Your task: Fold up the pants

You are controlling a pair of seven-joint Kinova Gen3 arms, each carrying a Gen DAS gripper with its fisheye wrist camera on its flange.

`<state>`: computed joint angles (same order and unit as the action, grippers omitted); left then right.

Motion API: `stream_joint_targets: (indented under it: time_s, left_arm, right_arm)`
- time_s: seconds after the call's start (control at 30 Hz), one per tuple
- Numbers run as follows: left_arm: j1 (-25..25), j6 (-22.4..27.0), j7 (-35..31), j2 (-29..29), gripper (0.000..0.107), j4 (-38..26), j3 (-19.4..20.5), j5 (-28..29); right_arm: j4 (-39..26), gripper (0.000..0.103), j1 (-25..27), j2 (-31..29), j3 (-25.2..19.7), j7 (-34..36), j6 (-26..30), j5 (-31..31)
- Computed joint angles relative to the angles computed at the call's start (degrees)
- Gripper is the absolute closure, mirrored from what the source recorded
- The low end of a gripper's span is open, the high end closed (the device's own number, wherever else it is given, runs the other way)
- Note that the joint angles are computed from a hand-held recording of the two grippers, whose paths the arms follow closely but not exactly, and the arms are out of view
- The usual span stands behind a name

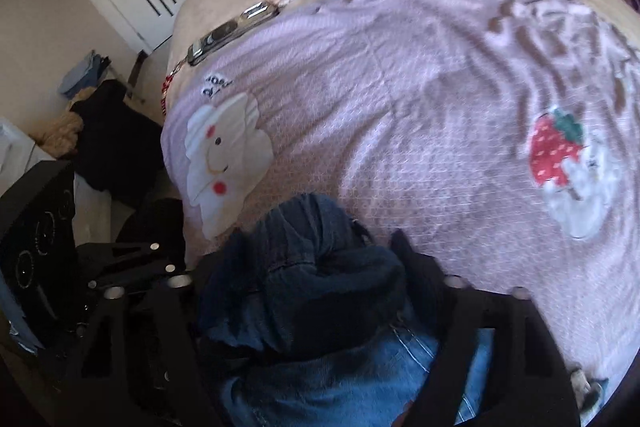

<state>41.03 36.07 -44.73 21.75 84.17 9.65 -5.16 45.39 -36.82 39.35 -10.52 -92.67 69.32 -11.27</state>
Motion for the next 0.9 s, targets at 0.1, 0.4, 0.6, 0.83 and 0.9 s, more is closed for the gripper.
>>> stream_joint_targets:
  time_s: [0.1,0.4,0.6,0.83,0.9]
  left_arm:
    - [-0.45,-0.22,-0.36,-0.05,0.062,0.24,0.27,0.62]
    - [-1.67,-3.25,-1.65,-2.07,0.030,2.33,0.06,3.19]
    - [-13.86,-9.76,-14.24,-0.59,0.026,3.49,12.60,16.14]
    - [-14.32,-10.60,-24.91,2.77,0.065,-1.59,17.06,24.90]
    - [-9.01,-8.71,-25.50,3.08,0.068,-5.00,12.23,24.81]
  right_arm:
    - [2.69,0.059,0.75,-0.95,-0.40,0.35,-2.50,-0.71]
    - [19.78,0.066,11.60,-10.91,-7.26,9.65,-17.67,-13.97]
    - [30.03,0.066,18.90,-18.58,-10.01,21.46,-23.73,-25.40]
    - [40.64,0.066,23.49,-27.20,-7.41,32.16,-26.67,-36.07]
    - [43.73,0.066,24.52,-29.45,-6.00,34.83,-27.28,-39.45]
